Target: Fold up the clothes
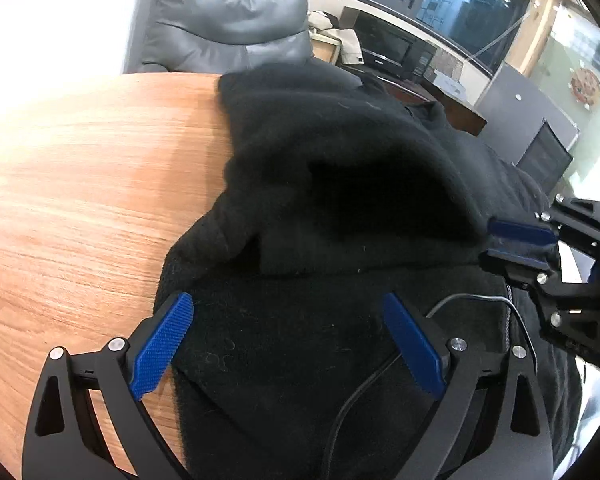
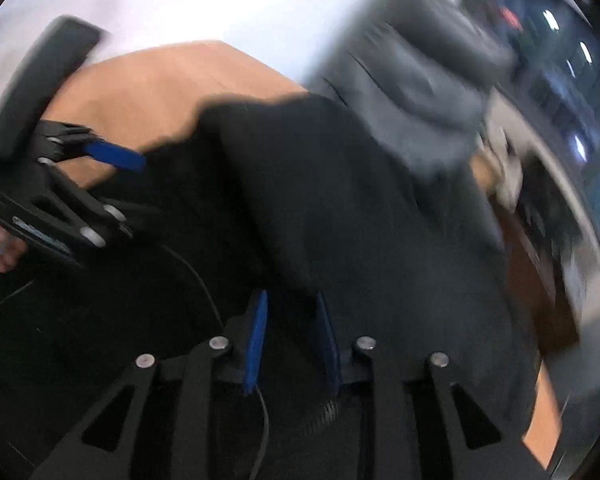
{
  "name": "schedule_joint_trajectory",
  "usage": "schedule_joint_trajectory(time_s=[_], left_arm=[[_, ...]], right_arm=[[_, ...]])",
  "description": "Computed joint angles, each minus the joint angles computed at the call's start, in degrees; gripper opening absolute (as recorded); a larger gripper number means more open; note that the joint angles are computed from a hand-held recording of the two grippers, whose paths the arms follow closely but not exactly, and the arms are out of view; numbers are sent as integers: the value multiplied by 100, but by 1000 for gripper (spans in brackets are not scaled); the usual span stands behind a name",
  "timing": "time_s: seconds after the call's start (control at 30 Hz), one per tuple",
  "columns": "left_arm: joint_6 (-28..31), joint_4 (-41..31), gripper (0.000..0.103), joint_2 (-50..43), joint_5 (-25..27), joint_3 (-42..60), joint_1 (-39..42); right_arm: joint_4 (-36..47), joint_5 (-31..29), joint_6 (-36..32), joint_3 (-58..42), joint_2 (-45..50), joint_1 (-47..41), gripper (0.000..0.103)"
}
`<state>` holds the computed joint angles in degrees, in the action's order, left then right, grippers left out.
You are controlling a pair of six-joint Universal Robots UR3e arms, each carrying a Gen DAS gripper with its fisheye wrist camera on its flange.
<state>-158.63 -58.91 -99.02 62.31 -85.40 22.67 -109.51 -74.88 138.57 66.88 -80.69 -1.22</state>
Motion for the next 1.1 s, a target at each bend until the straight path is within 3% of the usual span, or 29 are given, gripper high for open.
schedule_joint_trajectory(time_s=[0.03, 0.1, 0.23, 0.37, 0.47, 0.5, 0.57, 0.6, 0.7, 0.77, 0.87, 0.97, 1.03, 1.1], left_arm=[[6, -20, 97, 10, 18, 6, -11], [-2, -63, 97, 103, -72, 3, 27], [45, 17, 97, 533, -1049, 163, 276], [-507, 411, 103, -80, -1464, 1363, 5], [-492, -312, 103, -1337, -1169, 2927, -503], [-398, -800, 103, -1788, -1054, 3456, -657], [-148, -1577, 98, -2292, -866, 4076, -806], [-56, -1730, 97, -2392, -676, 4123, -904], [379, -1383, 98, -1822, -606, 3073, -875], [632, -1469, 98, -1457, -751, 2548, -721], [1062, -1453, 98, -1074, -878, 1941, -538], [1087, -1355, 99, -1058, -805, 1879, -606], [1070, -1419, 100, -1113, -817, 1984, -637], [1129, -1564, 100, -1041, -879, 1972, -580]], right_arm=[[-28, 100, 113, 166, -145, -193, 44], [-341, 552, -71, 725, -689, -915, 93], [-342, 1232, -715, 832, -923, -2399, 97], [1271, 1809, -289, -914, 600, -3418, 96], [2561, 2058, 98, -2495, 1913, -3737, 74], [2848, 2054, 131, -2828, 2192, -3734, 53], [3290, 2263, 2, -2989, 2328, -3805, 22], [3459, 2438, -139, -2871, 2239, -3865, 17], [4280, 3192, -869, -2756, 1712, -4198, 7], [5280, 3727, -1392, -3346, 1422, -4536, 5], [5809, 4025, -1672, -3629, 1141, -4999, 5], [4555, 2619, -1079, -2497, 1099, -4811, 5], [3886, 1822, -1041, -1829, 1070, -4603, 5], [3323, 1813, -1072, -1403, 890, -4529, 6]])
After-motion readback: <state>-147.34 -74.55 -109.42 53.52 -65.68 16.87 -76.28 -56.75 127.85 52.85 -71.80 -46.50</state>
